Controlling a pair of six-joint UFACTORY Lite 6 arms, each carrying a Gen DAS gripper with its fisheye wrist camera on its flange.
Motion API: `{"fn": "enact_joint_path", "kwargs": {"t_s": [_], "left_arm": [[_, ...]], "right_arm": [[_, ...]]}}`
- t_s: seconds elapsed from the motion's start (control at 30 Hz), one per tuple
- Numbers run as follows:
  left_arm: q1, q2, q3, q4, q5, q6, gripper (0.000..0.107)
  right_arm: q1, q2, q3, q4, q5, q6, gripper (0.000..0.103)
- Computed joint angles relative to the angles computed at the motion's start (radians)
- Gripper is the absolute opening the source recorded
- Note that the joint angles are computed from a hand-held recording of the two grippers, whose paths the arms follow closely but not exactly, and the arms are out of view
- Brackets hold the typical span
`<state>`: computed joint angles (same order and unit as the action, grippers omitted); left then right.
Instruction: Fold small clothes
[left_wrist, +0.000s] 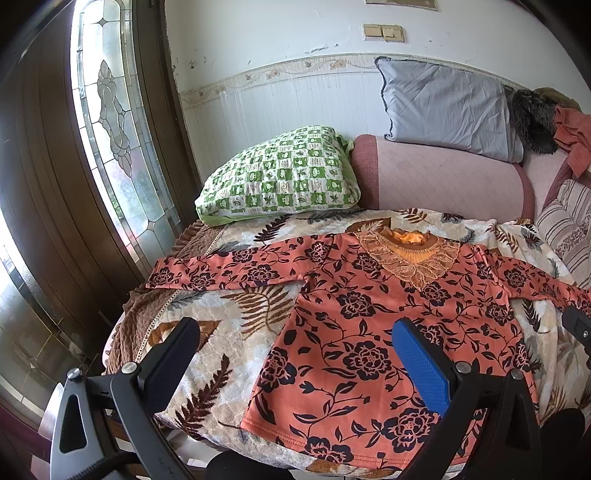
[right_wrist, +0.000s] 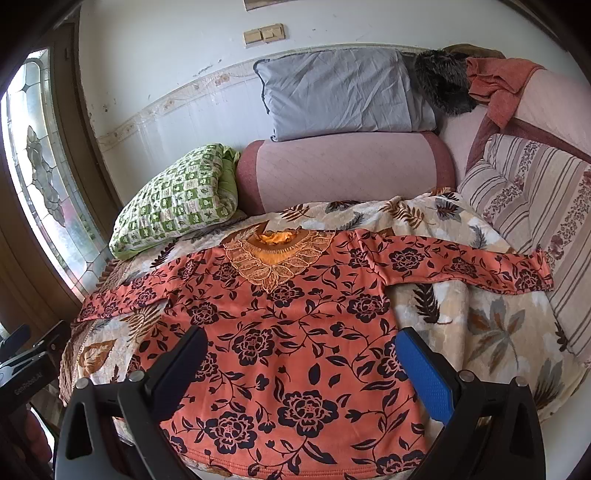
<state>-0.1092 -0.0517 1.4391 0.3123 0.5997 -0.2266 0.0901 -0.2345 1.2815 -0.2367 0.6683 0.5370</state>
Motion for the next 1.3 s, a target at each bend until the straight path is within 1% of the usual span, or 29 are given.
{"fn": "enact_joint_path", "kwargs": {"t_s": [0.13, 0.23, 0.3, 0.43, 0.5, 0.57, 0.63, 0.7, 0.77, 0.83, 0.87, 0.93, 0.97, 1.07, 1.13, 1.23, 1.3], "left_arm": [[-0.001, 0.004, -0.007, 0.007, -0.005, -0.008, 0.103], [-0.001, 0.01, -0.007, 0.01, -0.006, -0.01, 0.103], [-0.001, 0.017, -0.001, 0.011, -0.003, -0.01, 0.103], [0.005, 0.031, 0.001, 0.001, -0.003, 0.0, 0.103], [0.011, 0.035, -0.007, -0.019, -0.003, 0.019, 0.103], [0.029, 0.032, -0.035, -0.104, 0.002, 0.095, 0.103], [0.052, 0.008, -0.106, -0.226, 0.001, 0.216, 0.103], [0.058, -0.036, -0.211, -0.294, -0.012, 0.297, 0.103], [0.058, -0.107, -0.355, -0.349, -0.038, 0.362, 0.103], [0.083, -0.203, -0.508, -0.485, -0.05, 0.501, 0.103], [0.092, -0.242, -0.565, -0.547, -0.038, 0.563, 0.103], [0.111, -0.264, -0.605, -0.634, 0.001, 0.649, 0.103], [0.117, -0.264, -0.606, -0.642, 0.008, 0.654, 0.103], [0.135, -0.25, -0.593, -0.658, 0.029, 0.652, 0.103], [0.143, -0.219, -0.579, -0.663, 0.05, 0.65, 0.103], [0.124, -0.192, -0.566, -0.62, 0.063, 0.604, 0.103], [0.111, -0.192, -0.565, -0.601, 0.063, 0.594, 0.103]], "right_arm": [[-0.015, 0.012, 0.012, 0.026, 0.004, -0.027, 0.103], [-0.002, 0.009, 0.001, 0.013, 0.005, -0.005, 0.103], [-0.031, 0.023, 0.021, 0.057, 0.01, -0.053, 0.103], [-0.031, 0.031, 0.021, 0.06, 0.008, -0.054, 0.103], [-0.044, 0.035, 0.02, 0.078, 0.007, -0.074, 0.103], [-0.069, 0.035, 0.009, 0.11, 0.007, -0.11, 0.103], [-0.11, 0.033, -0.008, 0.142, 0.009, -0.154, 0.103], [-0.17, 0.024, -0.037, 0.195, 0.008, -0.222, 0.103], [-0.242, 0.01, -0.084, 0.237, 0.005, -0.286, 0.103], [-0.315, -0.001, -0.135, 0.27, 0.005, -0.347, 0.103], [-0.354, -0.004, -0.16, 0.293, 0.002, -0.387, 0.103], [-0.425, -0.005, -0.208, 0.34, -0.01, -0.47, 0.103], [-0.461, -0.004, -0.229, 0.367, -0.018, -0.512, 0.103], [-0.58, 0.054, -0.227, 0.539, -0.046, -0.693, 0.103], [-0.666, 0.145, -0.167, 0.72, -0.061, -0.859, 0.103], [-0.81, 0.358, -0.015, 1.005, -0.066, -1.078, 0.103], [-0.887, 0.506, 0.099, 1.108, -0.096, -1.123, 0.103]]}}
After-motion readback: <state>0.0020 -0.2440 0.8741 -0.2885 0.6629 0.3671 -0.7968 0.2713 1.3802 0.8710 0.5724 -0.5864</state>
